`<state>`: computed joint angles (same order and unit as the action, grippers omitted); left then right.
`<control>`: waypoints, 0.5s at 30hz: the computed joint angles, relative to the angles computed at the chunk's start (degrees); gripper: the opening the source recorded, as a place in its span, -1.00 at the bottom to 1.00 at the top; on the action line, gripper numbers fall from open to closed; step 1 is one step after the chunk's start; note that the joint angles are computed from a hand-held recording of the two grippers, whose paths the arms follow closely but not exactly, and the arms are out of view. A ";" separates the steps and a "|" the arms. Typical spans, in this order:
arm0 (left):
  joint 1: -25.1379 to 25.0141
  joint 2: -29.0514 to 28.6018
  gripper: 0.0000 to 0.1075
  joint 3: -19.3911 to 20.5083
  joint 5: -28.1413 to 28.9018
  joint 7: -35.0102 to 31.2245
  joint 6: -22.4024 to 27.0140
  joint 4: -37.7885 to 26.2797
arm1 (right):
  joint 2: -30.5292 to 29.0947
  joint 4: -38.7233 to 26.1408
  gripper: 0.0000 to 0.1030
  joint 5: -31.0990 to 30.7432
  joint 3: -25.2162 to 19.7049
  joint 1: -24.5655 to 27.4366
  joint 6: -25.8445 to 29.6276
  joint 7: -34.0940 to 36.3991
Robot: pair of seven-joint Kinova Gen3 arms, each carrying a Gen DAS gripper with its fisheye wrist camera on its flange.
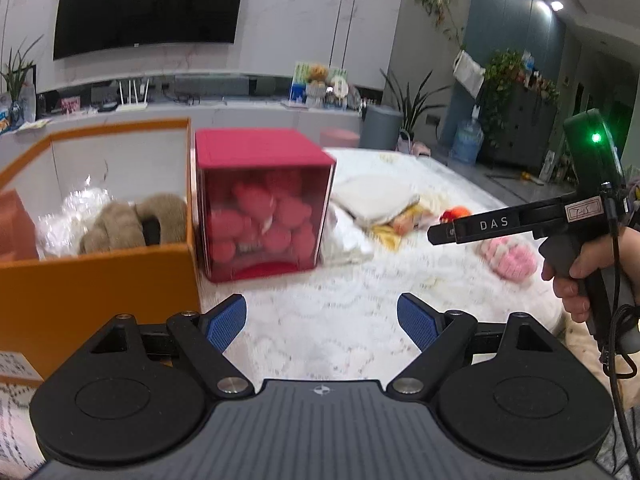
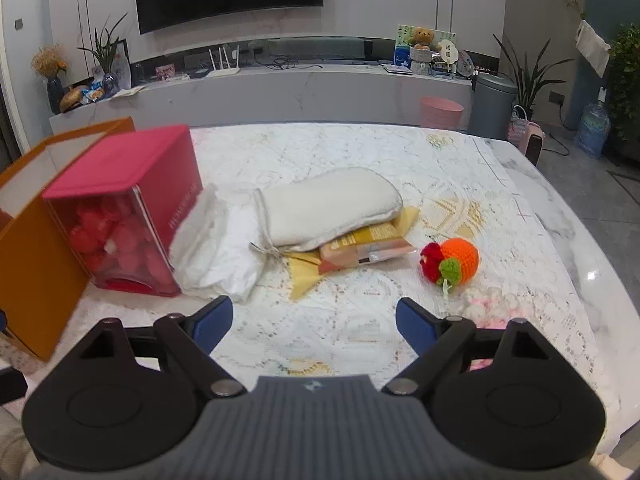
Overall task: Organize soft objects
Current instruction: 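Reach the right tool to the white plastic bag and grasp it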
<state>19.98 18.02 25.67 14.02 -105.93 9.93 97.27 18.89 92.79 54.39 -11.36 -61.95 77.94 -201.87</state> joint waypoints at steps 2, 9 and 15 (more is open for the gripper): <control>1.31 0.14 0.86 -1.61 -0.46 0.84 0.99 -0.45 | 0.58 0.55 0.70 -0.06 0.11 0.31 -0.65 -0.14; 4.75 -0.60 0.86 -6.29 -2.33 4.07 2.60 -0.75 | 2.89 1.56 0.69 0.09 1.30 0.91 -3.14 2.87; 4.59 -0.19 0.86 -6.40 -2.49 4.58 3.72 -1.82 | 1.46 4.52 0.66 5.69 2.08 1.55 -9.35 -3.21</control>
<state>24.57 17.82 19.27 11.53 -101.35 13.65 95.45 20.35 97.31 60.08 -9.28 -60.40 68.58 -205.07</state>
